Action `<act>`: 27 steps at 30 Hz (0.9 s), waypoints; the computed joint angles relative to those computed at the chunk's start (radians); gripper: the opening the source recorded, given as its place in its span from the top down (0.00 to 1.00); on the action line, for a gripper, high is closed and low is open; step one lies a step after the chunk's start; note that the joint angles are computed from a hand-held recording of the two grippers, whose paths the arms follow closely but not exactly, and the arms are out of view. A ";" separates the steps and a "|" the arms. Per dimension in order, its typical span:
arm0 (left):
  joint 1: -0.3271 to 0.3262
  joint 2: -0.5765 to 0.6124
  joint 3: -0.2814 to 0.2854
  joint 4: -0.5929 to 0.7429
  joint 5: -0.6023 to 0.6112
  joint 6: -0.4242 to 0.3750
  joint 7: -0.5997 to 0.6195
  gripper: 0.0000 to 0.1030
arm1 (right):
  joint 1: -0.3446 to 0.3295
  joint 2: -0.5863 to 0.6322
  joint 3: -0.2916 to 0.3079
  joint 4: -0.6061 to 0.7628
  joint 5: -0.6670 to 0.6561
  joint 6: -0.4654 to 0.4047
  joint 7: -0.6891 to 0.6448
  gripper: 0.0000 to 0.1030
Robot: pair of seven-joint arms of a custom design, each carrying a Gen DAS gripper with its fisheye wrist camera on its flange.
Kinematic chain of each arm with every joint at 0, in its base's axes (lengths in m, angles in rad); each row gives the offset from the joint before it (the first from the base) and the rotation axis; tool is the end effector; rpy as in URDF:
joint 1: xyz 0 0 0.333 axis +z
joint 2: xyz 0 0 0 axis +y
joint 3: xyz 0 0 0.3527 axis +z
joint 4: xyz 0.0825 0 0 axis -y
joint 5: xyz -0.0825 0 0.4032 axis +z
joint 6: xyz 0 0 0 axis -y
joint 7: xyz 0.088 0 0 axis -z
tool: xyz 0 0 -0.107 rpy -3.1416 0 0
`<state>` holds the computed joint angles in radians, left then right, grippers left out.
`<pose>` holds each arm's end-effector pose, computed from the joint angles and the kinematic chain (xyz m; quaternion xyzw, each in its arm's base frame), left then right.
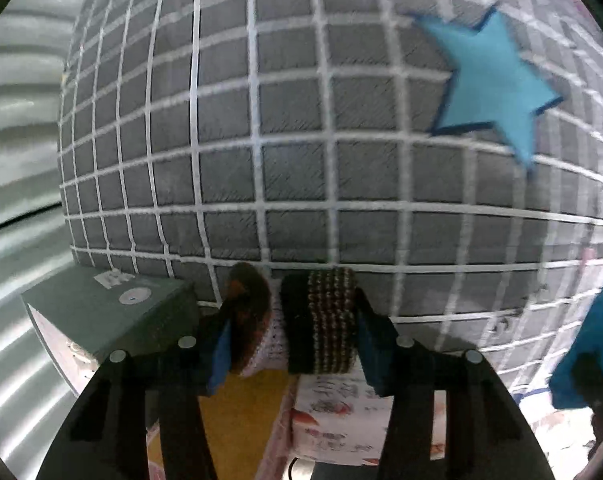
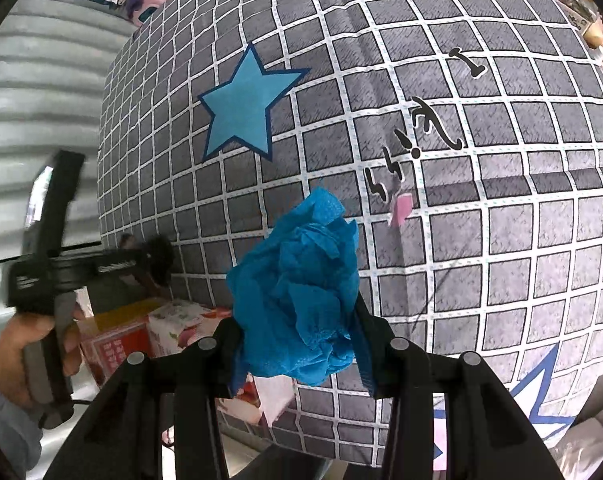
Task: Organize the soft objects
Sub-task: 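Lift and carry the knit hair tie and blue cloth toward the white box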
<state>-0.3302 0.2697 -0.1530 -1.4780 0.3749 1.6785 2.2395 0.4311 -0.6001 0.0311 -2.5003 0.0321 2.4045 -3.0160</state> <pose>0.6118 -0.2666 0.5554 -0.1813 0.9690 0.1473 0.0801 0.3624 0.1829 0.5670 -0.1531 0.9562 0.0763 0.2375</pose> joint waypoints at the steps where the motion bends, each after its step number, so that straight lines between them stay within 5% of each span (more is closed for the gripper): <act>1: 0.011 -0.029 -0.007 -0.016 -0.036 0.011 0.027 0.46 | 0.000 -0.002 0.004 0.003 -0.001 -0.008 0.002 0.57; 12: 0.091 -0.255 -0.043 -0.128 -0.274 -0.019 0.277 0.45 | 0.016 0.014 0.037 0.057 -0.009 -0.093 0.025 0.57; 27: 0.213 -0.226 0.004 0.006 -0.424 -0.106 0.427 0.45 | 0.025 0.181 0.075 0.301 -0.066 -0.203 -0.034 0.57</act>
